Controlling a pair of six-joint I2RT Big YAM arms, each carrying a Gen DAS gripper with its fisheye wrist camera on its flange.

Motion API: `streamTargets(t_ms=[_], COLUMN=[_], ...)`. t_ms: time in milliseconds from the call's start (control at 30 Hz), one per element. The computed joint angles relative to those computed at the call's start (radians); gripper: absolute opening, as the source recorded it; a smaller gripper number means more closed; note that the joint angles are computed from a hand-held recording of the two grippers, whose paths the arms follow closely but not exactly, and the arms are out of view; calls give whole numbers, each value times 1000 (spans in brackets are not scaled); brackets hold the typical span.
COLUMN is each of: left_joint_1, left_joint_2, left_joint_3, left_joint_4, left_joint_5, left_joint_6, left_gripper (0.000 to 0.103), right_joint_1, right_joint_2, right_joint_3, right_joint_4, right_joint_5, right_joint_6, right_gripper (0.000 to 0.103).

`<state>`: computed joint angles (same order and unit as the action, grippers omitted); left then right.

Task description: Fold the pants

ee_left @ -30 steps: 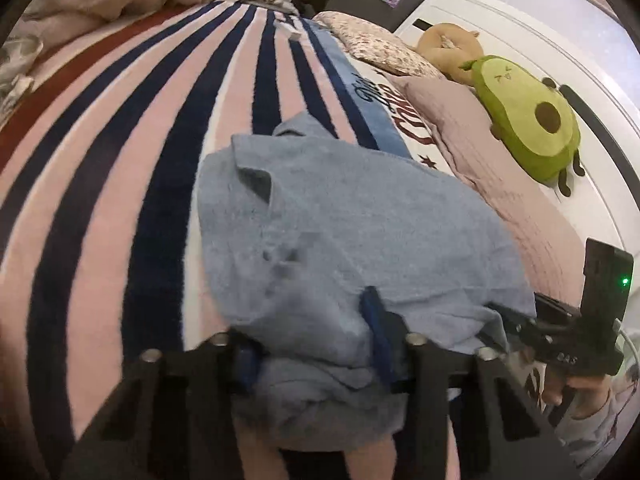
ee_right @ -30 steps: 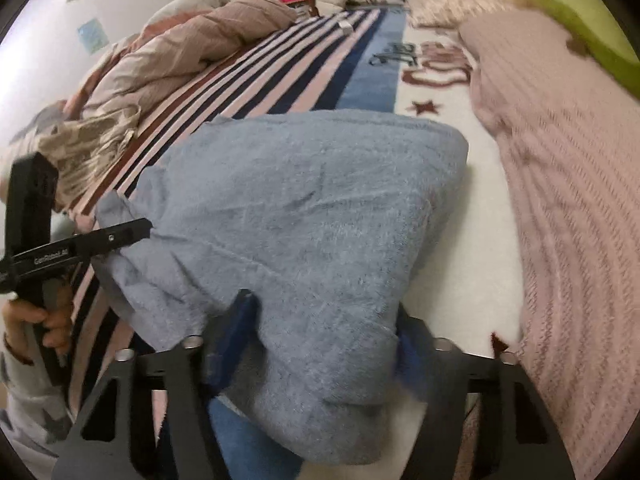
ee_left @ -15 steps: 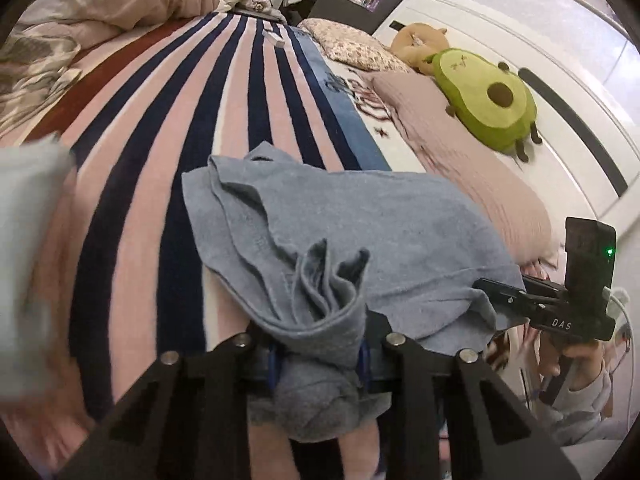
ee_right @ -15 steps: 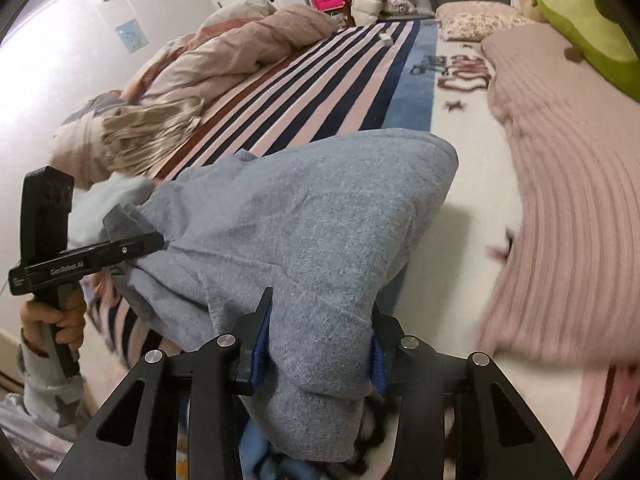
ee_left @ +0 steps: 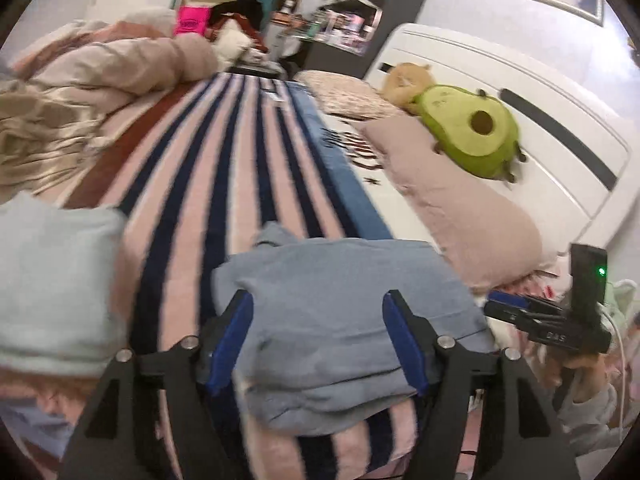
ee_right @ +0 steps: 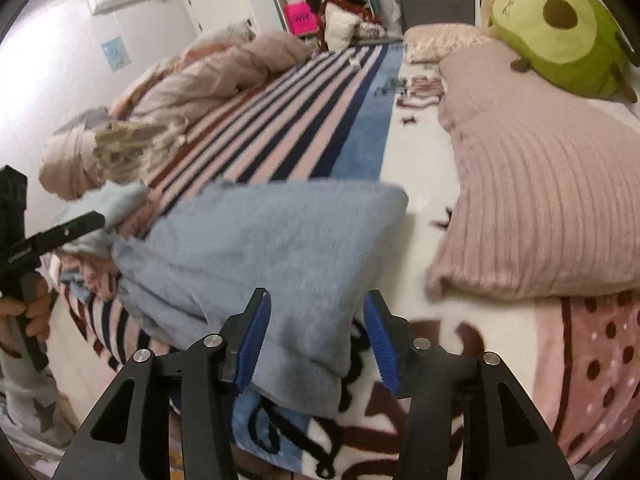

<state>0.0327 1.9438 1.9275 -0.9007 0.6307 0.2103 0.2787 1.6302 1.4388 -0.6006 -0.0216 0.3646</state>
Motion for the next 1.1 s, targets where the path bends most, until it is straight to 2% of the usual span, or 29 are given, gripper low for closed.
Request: streamTargets(t_ms=[67,167,233,367,400,433,600,667,700,800,900,967,1033,1100], left_joint_1=[-20,-38,-39,-35,-33,-30,-16,-16,-18,-13,-5,2,8,16], left_joint_2=[37,113,144,200,209,213,239,237,236,228,172,151,146,135], left_joint_3=[39,114,140,185,193,188,200,195,195,204,144,130,137,131], left_joint_4=[-32,-116,-140,-194,-205,-208,-239,-242,-244,-252,-165,-144,-140,-129], left_joint_5=[-38,-93,-114,-143,-141,-131,-47,-40,-45,-59,-73,-53,-44,-26], left_joint_6=[10,1,-10,-14,-15,-22,-52,-44,-38,-43,-27,-21,-33,-35], left_gripper=[64,64,64,64,69,70,71,71,71,71,71,71,71,71], right_joint_1=[-6,-11,-17,-31,-37,-43,-60,-55,-48,-21,-23,-26,-26,-18], right_joint_2=[12,52,79,132,140,147,175,190,199,217,215,208,185,152], right_joint_3=[17,55,75,101,100,99,100,111,125,170,173,165,147,130], right_joint_4=[10,-10,-35,-85,-85,-81,-44,-40,-50,-110,-119,-118,-102,-74], right_joint_5=[-16,-32,-49,-92,-112,-136,-252,-292,-291,-215,-214,-205,-144,-49], right_joint_6=[-4,0,-2,3,12,22,56,45,32,-35,-30,-27,-17,-13], right_gripper=[50,57,64,67,73,74,75,73,73,73,73,73,73,73])
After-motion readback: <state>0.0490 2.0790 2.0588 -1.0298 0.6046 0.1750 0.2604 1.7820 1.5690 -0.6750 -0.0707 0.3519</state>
